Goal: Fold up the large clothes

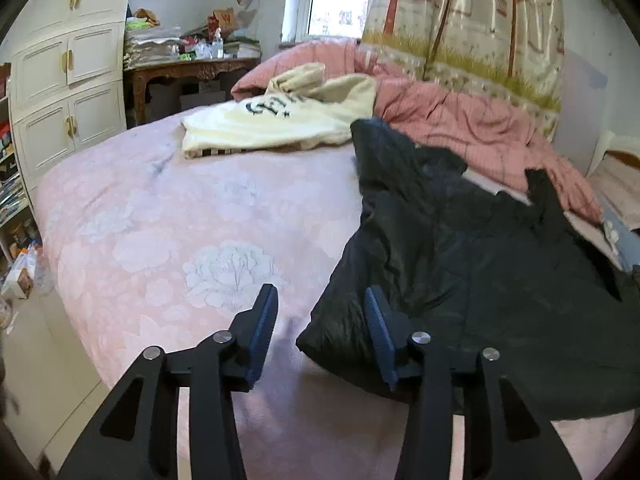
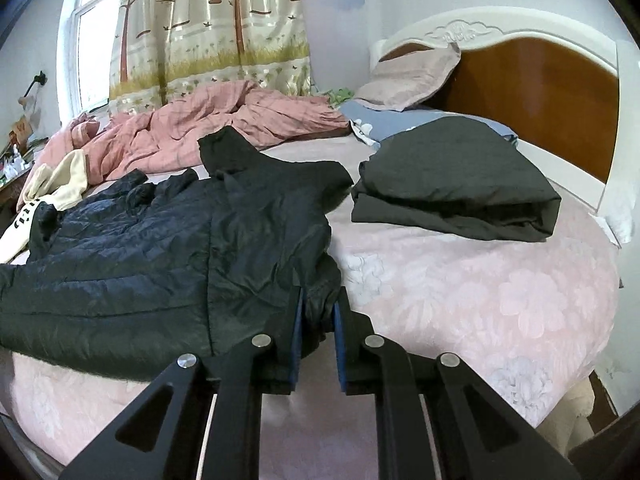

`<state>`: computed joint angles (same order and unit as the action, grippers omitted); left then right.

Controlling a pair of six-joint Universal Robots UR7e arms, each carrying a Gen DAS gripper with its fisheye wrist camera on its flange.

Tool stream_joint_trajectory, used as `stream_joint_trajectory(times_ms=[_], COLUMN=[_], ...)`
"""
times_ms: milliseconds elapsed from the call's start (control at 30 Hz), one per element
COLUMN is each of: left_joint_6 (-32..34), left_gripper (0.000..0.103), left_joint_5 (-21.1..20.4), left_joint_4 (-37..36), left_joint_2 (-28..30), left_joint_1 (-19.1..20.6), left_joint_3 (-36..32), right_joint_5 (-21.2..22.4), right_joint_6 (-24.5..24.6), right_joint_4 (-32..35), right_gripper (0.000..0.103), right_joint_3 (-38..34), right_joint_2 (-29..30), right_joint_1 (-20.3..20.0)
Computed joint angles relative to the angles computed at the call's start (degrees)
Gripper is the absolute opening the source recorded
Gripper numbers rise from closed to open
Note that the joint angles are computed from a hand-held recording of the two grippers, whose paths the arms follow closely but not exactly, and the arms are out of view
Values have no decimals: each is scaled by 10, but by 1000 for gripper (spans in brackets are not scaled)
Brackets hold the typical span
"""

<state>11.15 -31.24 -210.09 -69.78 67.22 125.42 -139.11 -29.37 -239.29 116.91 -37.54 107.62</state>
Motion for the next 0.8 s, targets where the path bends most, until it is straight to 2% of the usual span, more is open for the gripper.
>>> stream_joint_trajectory(times_ms=[133, 200, 267, 333, 433, 467, 500, 567, 633, 667, 800], left_joint_6=[75, 98, 110, 133, 183, 195, 205, 220, 231, 235, 202], left_gripper=[63, 63, 63, 66, 77, 80, 81, 87, 94, 96, 96], left_joint_5=[4, 10, -3, -13, -23, -24, -28, -30, -27, -29, -65], left_joint_4=[-84, -93, -101, -130, -194, -211, -225, -242, -257, -262, -220], left_joint_2=[17, 28, 28, 32, 42, 46, 48, 51, 56, 57, 40], left_joint_1=[-12, -15, -18, -24, -34, -38, -40, -44, -47, -47, -39], left_joint_3=[3, -2, 2, 7, 10, 11, 12, 13, 10, 10, 22], right_joint_5=[-1, 0, 12, 15, 21, 23, 26, 27, 24, 24, 29], right_joint_6=[-29, -26, -13, -25, -48, -54, -62, -90, -110, -115, -140], right_joint_4=[-29, -25, -21, -34, -65, -73, -83, -107, -117, -120, -130], right_gripper=[14, 17, 18, 18, 35, 47, 54, 54, 60, 64, 68], right_joint_3=[-5, -4, 3, 4, 2, 1, 0, -7, -14, -16, -20], right_joint_2=[9, 8, 3, 5, 12, 14, 16, 25, 32, 34, 41], right_joint_1=[7, 7, 5, 6, 11, 12, 14, 18, 23, 24, 29])
